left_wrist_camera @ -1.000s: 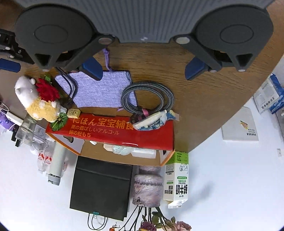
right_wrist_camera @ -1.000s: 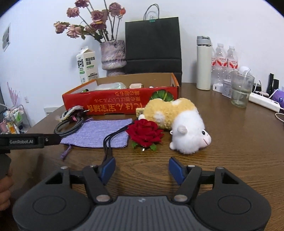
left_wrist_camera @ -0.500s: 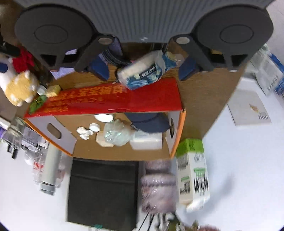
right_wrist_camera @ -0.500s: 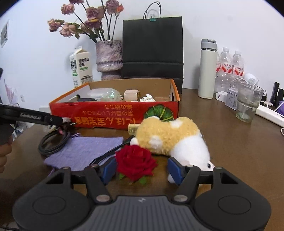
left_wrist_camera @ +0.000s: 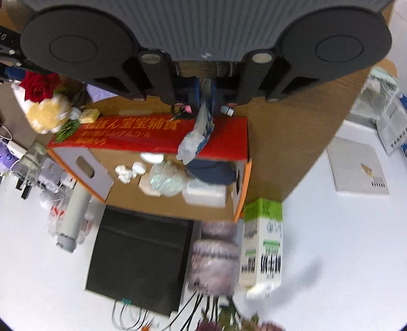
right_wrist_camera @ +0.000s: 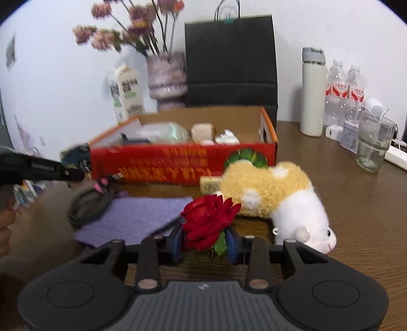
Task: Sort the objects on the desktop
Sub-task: 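Grasp the blue-white snack packet with the left tool while the right tool grasps the red rose, then carry the snack packet and rose into the box and open both tools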
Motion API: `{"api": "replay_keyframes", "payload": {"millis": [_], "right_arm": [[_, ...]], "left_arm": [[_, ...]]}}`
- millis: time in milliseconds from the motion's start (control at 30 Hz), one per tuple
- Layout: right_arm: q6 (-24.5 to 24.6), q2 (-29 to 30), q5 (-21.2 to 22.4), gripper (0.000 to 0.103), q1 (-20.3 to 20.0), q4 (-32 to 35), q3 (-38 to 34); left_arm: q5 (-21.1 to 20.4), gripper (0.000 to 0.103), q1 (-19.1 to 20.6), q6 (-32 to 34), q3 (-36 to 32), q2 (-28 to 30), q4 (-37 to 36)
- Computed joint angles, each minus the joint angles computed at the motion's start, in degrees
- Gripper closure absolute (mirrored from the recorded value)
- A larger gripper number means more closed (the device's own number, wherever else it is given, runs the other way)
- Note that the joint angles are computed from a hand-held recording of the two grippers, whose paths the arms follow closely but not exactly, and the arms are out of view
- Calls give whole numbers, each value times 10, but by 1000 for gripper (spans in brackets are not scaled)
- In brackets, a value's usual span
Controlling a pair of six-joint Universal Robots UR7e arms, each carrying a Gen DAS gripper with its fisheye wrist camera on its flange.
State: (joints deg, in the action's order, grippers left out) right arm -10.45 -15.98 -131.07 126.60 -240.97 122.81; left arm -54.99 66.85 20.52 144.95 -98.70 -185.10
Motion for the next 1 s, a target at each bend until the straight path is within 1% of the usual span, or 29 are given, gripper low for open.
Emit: {"api": "replay_keyframes", "payload": {"millis": [100,167,233,333,400,500,567,667,700,767,800,833,867,900,933,1000], "right_arm": [[0,-27,40,72,7,-27,22],[-10,-48,61,72,9,-32,27],[-37,-67,75,71,6,-27,19],[-87,-84,63,71,-4,-6,-18],[-97,-101,67,71,-25,29,-44],[-81,-122,68,71,-60,118,-94],[-77,-120,56,71,-82,177,-145],[-38,-120,59,71,-113,281,-205],[-25,-116,55,71,-121,316,-227],[-6,-99,40,68,-135,362,-273],[-5,-87,26,64,-139,379,-295],[-2,-79,17,60,-143,395,-312],[6,-73,14,57,-148,409,-325],[12,-73,22,52,-151,418,-328],[13,-73,29,51,-153,419,-330],[11,-75,32,44,-152,410,-327]], "left_arm": [[-12,94,-33,-5,3,-36,21],[-22,94,-52,-16,-16,-44,59],[-19,94,-67,-34,-46,-27,92],[-5,93,-81,-50,-103,33,127],[-1,93,-82,-73,-141,77,150],[-23,93,-66,-92,-220,153,211],[-16,93,-55,-107,-277,210,263],[3,93,-39,-144,-346,282,325],[4,93,-33,-154,-361,299,338],[-12,86,-21,-144,-381,324,342],[-13,65,-18,-133,-381,331,329],[-8,40,-18,-118,-376,334,305],[-3,33,-19,-95,-366,336,264],[2,30,-21,-71,-355,334,224],[11,30,-24,-52,-347,329,199],[17,27,-27,-44,-341,317,195]]}}
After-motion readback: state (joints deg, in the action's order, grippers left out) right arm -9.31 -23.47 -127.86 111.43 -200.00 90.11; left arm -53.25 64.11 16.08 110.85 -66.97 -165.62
